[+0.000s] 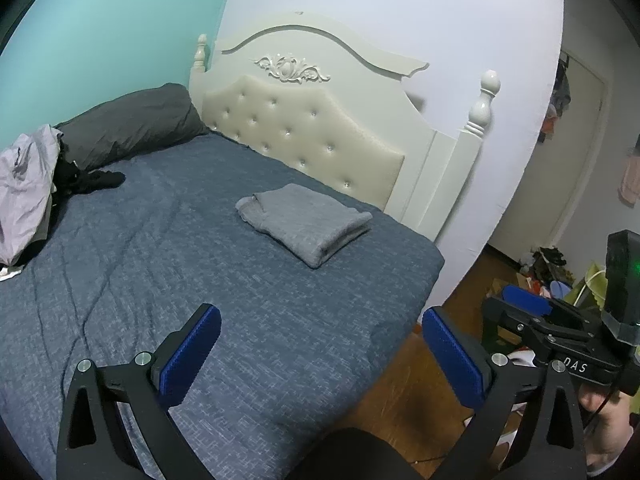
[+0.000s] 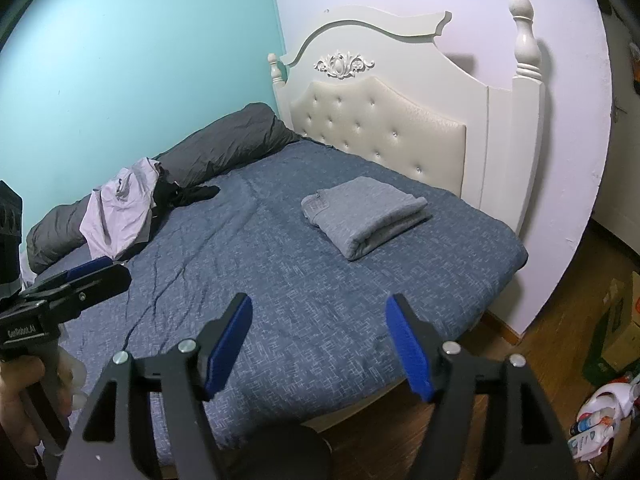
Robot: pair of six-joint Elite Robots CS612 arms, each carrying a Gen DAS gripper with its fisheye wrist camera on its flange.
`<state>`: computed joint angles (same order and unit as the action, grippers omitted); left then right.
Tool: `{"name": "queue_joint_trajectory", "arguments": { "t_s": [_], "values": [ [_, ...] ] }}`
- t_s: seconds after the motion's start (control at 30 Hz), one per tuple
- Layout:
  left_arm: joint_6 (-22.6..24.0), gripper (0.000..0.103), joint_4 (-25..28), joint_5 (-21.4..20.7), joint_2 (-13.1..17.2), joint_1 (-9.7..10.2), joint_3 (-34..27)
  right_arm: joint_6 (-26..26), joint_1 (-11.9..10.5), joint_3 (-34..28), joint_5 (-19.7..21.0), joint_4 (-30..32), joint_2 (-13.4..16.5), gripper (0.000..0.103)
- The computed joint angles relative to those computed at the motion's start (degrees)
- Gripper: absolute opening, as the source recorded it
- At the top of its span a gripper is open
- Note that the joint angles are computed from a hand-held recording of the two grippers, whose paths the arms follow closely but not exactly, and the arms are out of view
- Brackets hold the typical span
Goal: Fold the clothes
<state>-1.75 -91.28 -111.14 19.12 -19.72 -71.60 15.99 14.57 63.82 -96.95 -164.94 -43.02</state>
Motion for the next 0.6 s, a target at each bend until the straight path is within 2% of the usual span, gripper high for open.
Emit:
{"name": "queue_joint_trajectory", "arguments": {
  "t_s": [0.3, 0.6],
  "values": [
    [0.09, 0.103, 0.09, 1.88, 0.1, -0.27, -0.33, -0.46, 0.23, -0.32, -1.35, -0.18, 0.23, 0.077],
    [1.07, 0.103, 0.47, 1.88, 0.15, -0.37, -0.63, -0.26, 0.36, 0.19, -2.42, -0.34, -0.03, 0.082]
  ]
}}
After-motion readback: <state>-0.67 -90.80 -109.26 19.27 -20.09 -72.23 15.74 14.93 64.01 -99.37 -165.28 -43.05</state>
